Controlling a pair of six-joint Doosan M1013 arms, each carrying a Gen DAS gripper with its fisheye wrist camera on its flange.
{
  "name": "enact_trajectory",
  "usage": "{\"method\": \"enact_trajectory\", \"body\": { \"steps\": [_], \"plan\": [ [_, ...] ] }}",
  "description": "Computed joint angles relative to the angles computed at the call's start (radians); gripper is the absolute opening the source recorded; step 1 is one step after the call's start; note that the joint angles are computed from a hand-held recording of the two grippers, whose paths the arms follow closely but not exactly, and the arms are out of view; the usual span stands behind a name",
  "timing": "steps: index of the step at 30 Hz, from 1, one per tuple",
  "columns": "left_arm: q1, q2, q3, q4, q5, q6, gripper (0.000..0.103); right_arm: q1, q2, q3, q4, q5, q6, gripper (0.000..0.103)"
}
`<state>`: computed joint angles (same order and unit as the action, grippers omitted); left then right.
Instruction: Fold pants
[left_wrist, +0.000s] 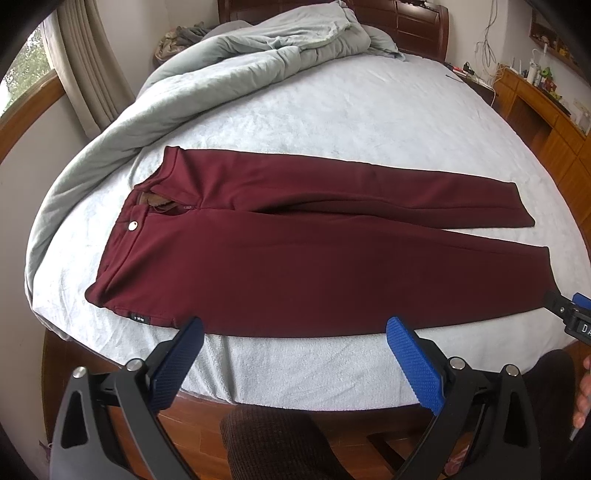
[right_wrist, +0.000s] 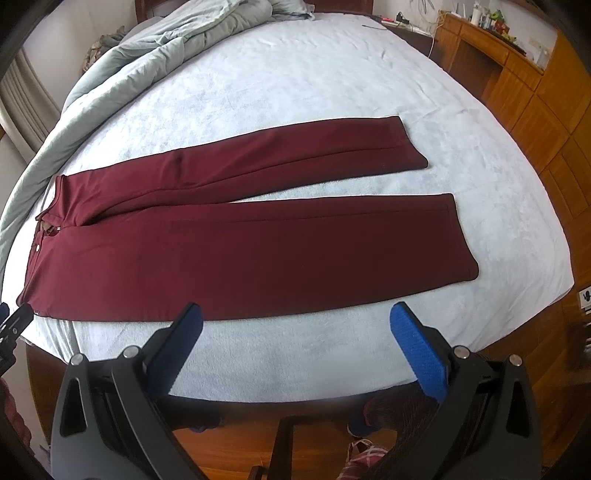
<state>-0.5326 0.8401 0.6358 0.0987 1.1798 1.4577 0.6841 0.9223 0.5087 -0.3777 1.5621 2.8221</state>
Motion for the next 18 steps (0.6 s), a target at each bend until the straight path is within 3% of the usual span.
{"method": "enact_trajectory", "body": {
  "steps": [18],
  "plan": [
    [-0.003, 0.006, -0.010, 0.001, 0.005, 0.003, 0.099, -0.001, 0.004, -0.007, 0.006, 0.003, -0.008, 0.101]
  ]
}}
